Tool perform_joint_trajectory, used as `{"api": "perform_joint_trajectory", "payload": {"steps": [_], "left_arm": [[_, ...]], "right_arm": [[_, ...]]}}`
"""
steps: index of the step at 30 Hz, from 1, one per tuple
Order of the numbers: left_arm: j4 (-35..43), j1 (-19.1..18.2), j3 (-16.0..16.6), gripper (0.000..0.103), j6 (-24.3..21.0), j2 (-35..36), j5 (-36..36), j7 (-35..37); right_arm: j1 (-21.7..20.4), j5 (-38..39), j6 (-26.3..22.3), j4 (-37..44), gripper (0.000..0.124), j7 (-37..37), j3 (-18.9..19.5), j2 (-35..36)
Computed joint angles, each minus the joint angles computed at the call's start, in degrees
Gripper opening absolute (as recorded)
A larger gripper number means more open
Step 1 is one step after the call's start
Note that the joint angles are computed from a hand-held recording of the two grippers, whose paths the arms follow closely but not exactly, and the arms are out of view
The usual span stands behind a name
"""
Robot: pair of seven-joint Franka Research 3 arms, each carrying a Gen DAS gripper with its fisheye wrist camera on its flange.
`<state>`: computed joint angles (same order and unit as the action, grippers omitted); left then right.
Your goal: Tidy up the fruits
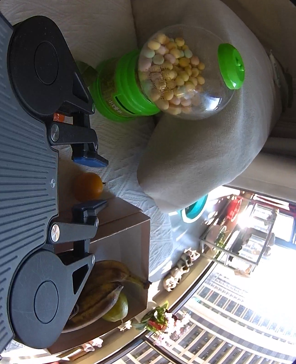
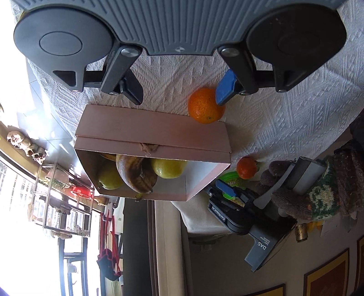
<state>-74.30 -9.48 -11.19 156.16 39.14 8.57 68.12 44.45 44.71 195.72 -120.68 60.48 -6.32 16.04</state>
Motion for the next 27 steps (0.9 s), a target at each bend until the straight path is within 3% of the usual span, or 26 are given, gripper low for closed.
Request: {"api": "perform_joint_trajectory", "payload": {"steps": [3,5,9,12,16,19,20,22,25,26,27], "left_arm": [[5.0,-0.2,-0.5,0.037,-3.9,3.4,-0.9,0.8],[4.7,0.1,-0.7,0.037,-2.5,3.6,-1.6,0.6],[-0.5,0.9,-1.0,0.036,0.8,0.7,-2.0,1.0],[-9.4,3.1,-3.1,0.036,6.9,-4.0,-3.0,3.2],[-25.8,4.3,-3.3,0.035,20.3,-13.6,-3.0,0.3],[-36.4,10.8,-10.3,0.035,28.8,-19.5,-4.5,0.3],[-40.0,14.8,-14.5,0.035,31.2,-21.4,-4.2,0.3],[-45.1,21.1,-21.1,0.035,33.5,-23.9,-2.3,-0.7],[-51.7,32.1,-32.0,0.036,34.5,-26.6,2.6,-3.9],[-53.7,34.5,-34.2,0.036,34.7,-27.6,3.9,-5.1],[-55.3,34.9,-34.3,0.036,35.2,-28.6,4.5,-6.1]], "right_arm": [[0.9,0.4,-1.7,0.1,0.071,0.4,-1.2,0.3],[-2.3,-2.3,-0.8,-0.3,0.071,2.7,1.8,0.2],[-4.3,-4.6,-1.1,-0.7,0.071,5.2,3.4,0.1],[-4.9,-5.7,-1.1,-0.8,0.071,7.0,3.6,0.1],[-4.4,-6.1,-1.0,-0.8,0.071,8.5,2.8,0.3],[-2.5,-5.6,-1.7,-0.5,0.072,8.6,0.8,0.5],[-1.3,-5.3,-2.1,-0.3,0.072,8.6,-0.4,0.6],[2.7,-4.3,-2.9,0.1,0.073,8.4,-4.5,1.0],[5.3,-4.5,-3.0,0.3,0.075,8.8,-7.2,1.4],[7.0,-4.2,-3.3,0.5,0.075,8.8,-9.0,1.6],[9.2,-3.9,-3.8,0.6,0.075,8.8,-11.2,1.8]]}}
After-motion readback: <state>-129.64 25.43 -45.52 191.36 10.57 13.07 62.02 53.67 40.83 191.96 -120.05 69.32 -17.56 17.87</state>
